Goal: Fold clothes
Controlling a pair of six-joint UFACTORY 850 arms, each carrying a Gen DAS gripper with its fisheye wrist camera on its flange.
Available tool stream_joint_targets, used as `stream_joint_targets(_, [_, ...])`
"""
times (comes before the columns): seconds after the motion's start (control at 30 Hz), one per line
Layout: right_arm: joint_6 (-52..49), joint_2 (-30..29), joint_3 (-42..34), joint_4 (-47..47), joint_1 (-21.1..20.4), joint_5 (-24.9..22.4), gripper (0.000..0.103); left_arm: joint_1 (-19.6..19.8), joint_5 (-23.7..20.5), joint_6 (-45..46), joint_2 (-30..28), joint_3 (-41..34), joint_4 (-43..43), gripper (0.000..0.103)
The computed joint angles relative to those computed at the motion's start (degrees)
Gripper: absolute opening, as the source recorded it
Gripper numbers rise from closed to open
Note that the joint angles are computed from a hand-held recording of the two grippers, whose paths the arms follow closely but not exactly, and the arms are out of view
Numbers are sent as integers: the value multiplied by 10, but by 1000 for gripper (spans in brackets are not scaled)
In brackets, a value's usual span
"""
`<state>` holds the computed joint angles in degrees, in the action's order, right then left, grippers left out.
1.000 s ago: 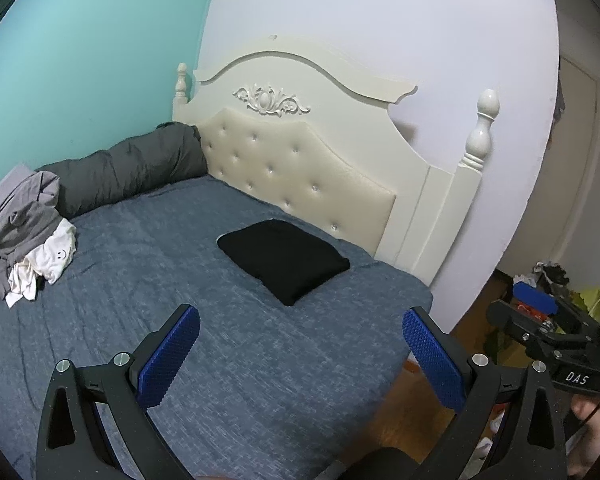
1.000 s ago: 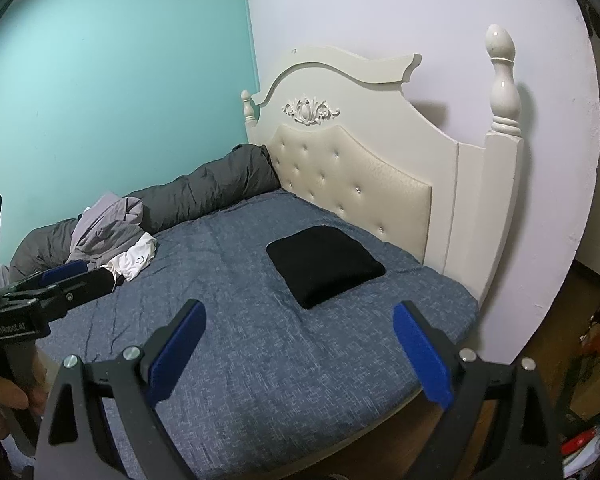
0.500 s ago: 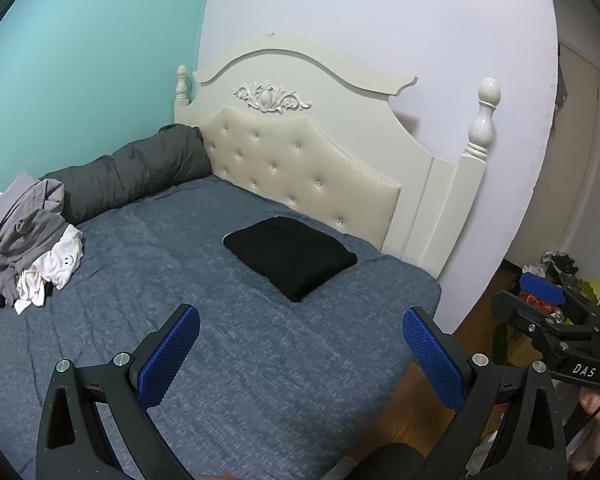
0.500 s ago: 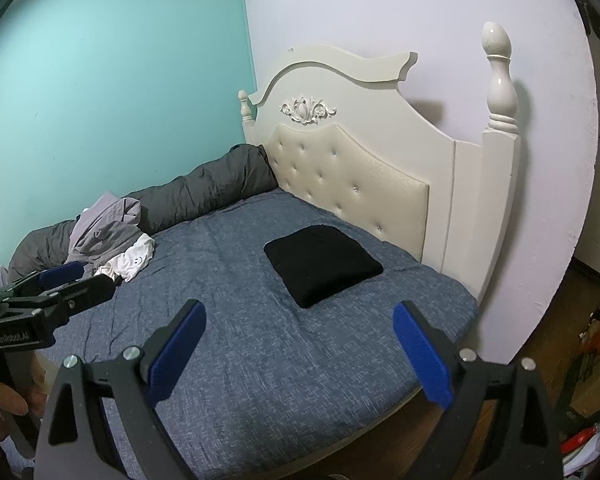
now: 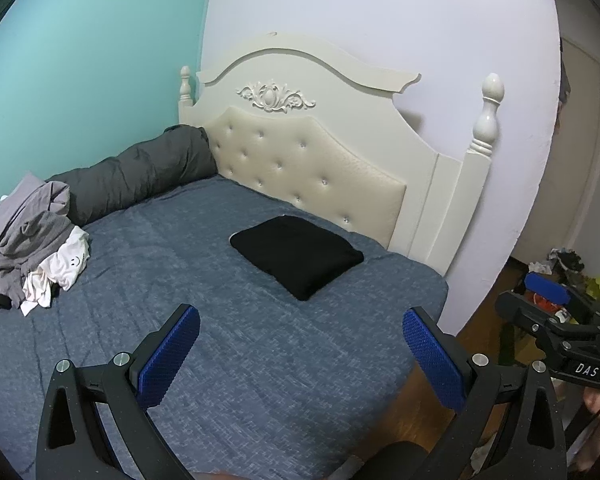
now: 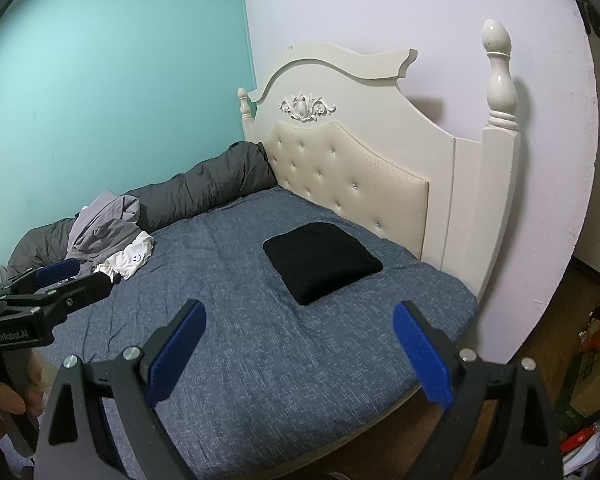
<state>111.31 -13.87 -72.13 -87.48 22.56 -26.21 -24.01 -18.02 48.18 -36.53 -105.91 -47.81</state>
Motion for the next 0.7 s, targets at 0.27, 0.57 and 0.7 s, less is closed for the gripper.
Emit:
stream_joint_targets(0.27, [-3,-1,0,4,0,2,95,0,4,0,1,3,1,103])
stream_joint_targets(0.57, [-2,-3,0,5,-1,1,96,1,6,6,2,5,-6,103])
stream_joint_targets(0.7, [-2,-3,1,6,0,1,95,2,7,13,2,7,-12,103])
